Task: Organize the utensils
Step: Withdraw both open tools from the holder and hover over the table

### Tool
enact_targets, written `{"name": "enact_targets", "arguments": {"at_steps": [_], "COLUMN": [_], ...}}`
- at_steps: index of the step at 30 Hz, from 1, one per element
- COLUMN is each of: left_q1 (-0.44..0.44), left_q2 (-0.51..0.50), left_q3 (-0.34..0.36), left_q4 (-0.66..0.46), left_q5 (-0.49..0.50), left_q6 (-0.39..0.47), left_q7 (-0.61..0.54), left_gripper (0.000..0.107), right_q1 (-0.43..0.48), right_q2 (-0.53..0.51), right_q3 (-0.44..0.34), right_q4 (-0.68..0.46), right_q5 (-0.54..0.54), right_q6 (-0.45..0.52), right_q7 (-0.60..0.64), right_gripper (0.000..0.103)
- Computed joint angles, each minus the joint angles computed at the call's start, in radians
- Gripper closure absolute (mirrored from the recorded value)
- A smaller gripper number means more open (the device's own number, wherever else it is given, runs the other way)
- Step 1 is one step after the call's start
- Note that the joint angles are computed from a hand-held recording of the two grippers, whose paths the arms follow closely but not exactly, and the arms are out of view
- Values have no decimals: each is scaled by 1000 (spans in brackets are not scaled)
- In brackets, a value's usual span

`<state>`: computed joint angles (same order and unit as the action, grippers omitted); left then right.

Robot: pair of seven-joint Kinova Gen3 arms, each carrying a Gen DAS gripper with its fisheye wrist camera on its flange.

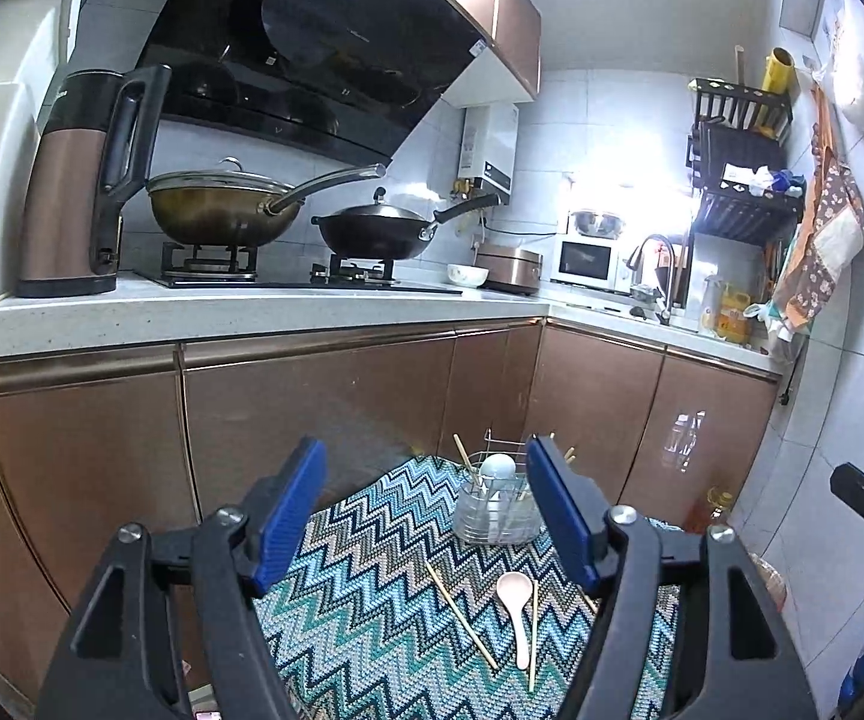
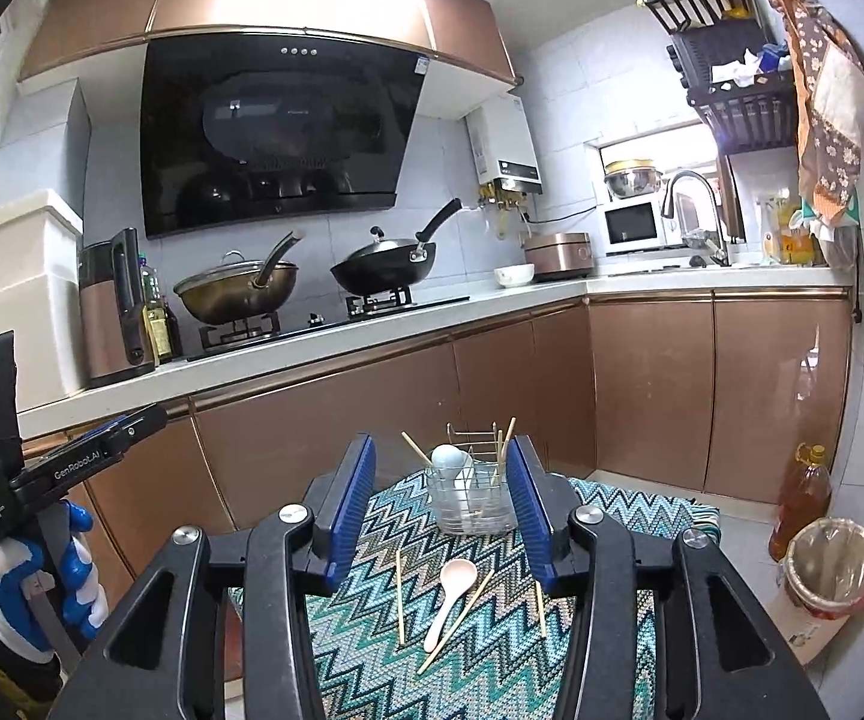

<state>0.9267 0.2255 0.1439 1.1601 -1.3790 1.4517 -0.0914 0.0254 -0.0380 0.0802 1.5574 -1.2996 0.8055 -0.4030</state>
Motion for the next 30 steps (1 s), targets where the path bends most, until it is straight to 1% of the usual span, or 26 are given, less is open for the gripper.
{"name": "enact_targets", "arguments": {"at_steps": [6, 14, 30], "left_q1": [-7, -40, -154], "left_q2": [8, 0, -20], "left_q3": [-5, -11, -14], "left_q4": [-11, 1, 71], "left_q5": [20, 67, 190], "left_q6": [0, -29, -142], "left_q7": [-22, -25, -16], "left_gripper": [39, 40, 40], "right_q1": [2, 6, 8], "right_q2": [7, 34, 98], "right_q3": [1, -21, -84], "right_q4": [-9, -39, -118], "right_q5": [3, 52, 204], "right_q6": [7, -12, -55], "right_q7": [-7, -67, -192], "right_gripper": [58, 57, 56]}}
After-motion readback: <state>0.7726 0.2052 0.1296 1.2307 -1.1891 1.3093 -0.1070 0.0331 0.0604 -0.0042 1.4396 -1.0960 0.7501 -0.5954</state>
